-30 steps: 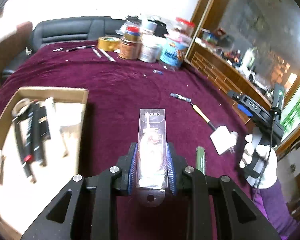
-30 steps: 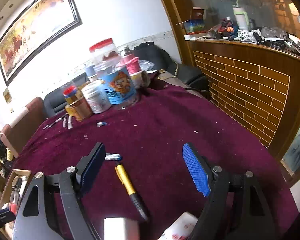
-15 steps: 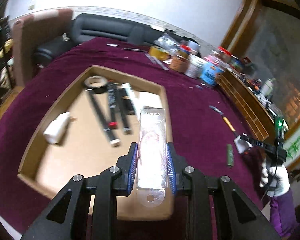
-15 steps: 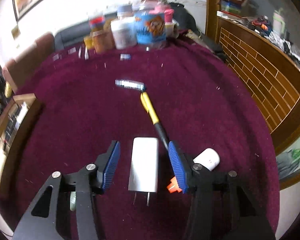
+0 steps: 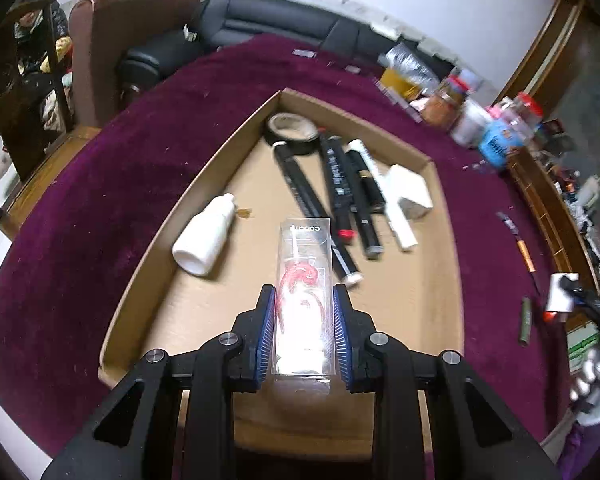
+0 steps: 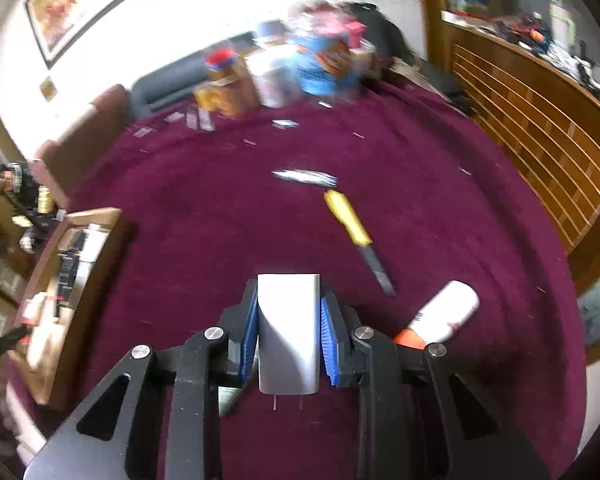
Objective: Organize rigid objects
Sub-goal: 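Carry the candle package into the box with the left tool while the right tool grasps the white charger plug, then open the left tool to release the candle package in the box, then lower the white charger plug into the box and open the right tool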
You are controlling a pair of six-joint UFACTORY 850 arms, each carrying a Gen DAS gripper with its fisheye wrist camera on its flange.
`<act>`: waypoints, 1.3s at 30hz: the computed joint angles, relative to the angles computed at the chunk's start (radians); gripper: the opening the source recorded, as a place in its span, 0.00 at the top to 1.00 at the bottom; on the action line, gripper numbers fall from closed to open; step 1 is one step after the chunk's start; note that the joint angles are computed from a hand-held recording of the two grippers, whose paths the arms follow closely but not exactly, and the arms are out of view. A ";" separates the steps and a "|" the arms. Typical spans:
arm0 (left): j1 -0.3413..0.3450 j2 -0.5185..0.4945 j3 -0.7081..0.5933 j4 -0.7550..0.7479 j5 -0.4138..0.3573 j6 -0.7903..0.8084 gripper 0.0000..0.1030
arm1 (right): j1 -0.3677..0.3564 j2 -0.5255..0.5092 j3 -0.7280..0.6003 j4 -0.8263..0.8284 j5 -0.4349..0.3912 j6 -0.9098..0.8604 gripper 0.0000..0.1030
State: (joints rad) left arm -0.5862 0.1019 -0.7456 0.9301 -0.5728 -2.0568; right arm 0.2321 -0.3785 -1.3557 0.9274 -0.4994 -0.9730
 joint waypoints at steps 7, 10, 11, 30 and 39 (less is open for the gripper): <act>0.168 -0.086 -0.068 -0.267 0.075 0.336 0.77 | 0.081 0.015 -0.025 0.121 -0.205 -0.089 0.76; 0.195 -0.105 -0.089 -0.279 0.088 0.373 0.76 | 0.132 -0.002 -0.049 0.116 -0.277 -0.080 0.76; 0.201 -0.108 -0.090 -0.271 0.091 0.363 0.76 | 0.155 -0.010 -0.058 0.105 -0.290 -0.075 0.76; -0.041 0.369 0.267 0.207 -0.048 -0.289 0.51 | 0.449 -0.303 -0.318 -0.105 -0.501 0.187 0.76; -0.050 0.361 0.282 0.277 -0.025 -0.379 0.51 | 0.422 -0.416 -0.425 0.026 -0.593 0.358 0.74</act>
